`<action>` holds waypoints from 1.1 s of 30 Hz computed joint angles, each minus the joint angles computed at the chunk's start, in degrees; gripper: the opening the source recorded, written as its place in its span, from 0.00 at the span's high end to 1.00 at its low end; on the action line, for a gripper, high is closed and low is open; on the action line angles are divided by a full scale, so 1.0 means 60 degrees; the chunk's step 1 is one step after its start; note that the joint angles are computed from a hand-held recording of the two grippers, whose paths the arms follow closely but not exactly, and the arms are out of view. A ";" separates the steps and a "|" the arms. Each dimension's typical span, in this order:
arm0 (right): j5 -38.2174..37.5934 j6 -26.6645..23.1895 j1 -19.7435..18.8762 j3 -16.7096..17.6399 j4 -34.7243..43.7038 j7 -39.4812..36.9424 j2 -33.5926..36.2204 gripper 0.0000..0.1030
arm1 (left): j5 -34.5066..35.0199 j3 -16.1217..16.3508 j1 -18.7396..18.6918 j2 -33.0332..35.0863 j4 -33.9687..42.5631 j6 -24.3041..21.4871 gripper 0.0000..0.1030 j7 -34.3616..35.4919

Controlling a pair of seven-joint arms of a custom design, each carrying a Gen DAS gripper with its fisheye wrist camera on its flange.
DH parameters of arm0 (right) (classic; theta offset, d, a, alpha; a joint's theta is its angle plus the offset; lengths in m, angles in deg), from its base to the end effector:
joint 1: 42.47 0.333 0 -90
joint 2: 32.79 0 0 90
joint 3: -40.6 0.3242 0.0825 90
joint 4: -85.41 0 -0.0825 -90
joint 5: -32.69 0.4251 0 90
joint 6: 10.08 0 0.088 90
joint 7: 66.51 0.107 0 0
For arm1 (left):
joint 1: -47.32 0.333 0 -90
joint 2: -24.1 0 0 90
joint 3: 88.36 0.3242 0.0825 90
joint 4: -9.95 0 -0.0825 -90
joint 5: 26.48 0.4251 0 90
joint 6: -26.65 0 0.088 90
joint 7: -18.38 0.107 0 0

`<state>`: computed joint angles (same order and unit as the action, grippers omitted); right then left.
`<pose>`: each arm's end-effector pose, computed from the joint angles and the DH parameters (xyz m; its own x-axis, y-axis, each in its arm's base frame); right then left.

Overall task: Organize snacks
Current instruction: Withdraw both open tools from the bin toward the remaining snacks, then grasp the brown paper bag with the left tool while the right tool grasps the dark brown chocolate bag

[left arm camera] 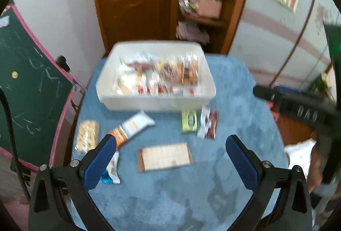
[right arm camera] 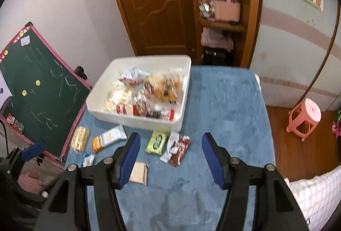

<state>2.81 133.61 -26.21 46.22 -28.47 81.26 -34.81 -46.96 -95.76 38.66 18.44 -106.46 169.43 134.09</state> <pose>0.5803 0.2378 0.5326 -0.2449 -0.9630 -0.1126 -0.7392 0.2606 -0.6211 0.5844 -0.1687 0.5454 -0.5053 -0.8599 0.0731 -0.7260 0.3778 -0.5747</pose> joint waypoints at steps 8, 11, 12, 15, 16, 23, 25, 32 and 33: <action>0.1026 0.0120 0.0015 -0.0145 -0.0244 -0.0350 0.0445 0.41 | 0.2539 -0.0318 -0.0009 0.0439 -0.1123 0.1208 0.01 0.0486; 0.1451 0.0081 0.0066 -0.0237 -0.0109 -0.0555 0.0766 0.41 | 0.3521 -0.0385 0.0016 0.0867 -0.1110 0.1402 0.01 0.0583; 0.1626 0.0045 0.0087 -0.0271 -0.0046 -0.0657 0.0903 0.41 | 0.3652 -0.0400 0.0028 0.1046 -0.1017 0.1371 0.01 0.0720; 0.2159 -0.0015 0.0156 -0.0392 0.0186 -0.0954 0.1356 0.41 | 0.3984 -0.0459 0.0096 0.1562 -0.0677 0.1286 0.01 0.1047; 0.2303 -0.0044 0.0183 -0.0435 0.0278 -0.1037 0.1511 0.41 | 0.4113 -0.0485 0.0118 0.1711 -0.0575 0.1281 0.01 0.1086; 0.3596 -0.0269 0.0299 -0.0720 0.1068 -0.1621 0.2778 0.41 | 0.4395 -0.0730 0.0307 0.2879 0.0467 0.0712 0.01 0.1761; 0.3945 -0.0359 0.0313 -0.0783 0.1289 -0.1739 0.3062 0.41 | 0.4434 -0.0804 0.0349 0.3144 0.0697 0.0563 0.01 0.2072; 0.4377 -0.0704 0.0465 -0.1047 0.1992 -0.1818 0.3845 0.41 | 0.4061 -0.1072 0.0533 0.3797 0.1417 -0.0057 0.00 0.2982; 0.4332 -0.0726 0.0513 -0.1101 0.2053 -0.1762 0.3910 0.41 | 0.4001 -0.1094 0.0544 0.3855 0.1490 -0.0114 0.00 0.3088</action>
<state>28.80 129.25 -23.13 39.62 -16.15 70.69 -11.35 -22.96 -102.32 41.92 41.57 -97.51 168.75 152.62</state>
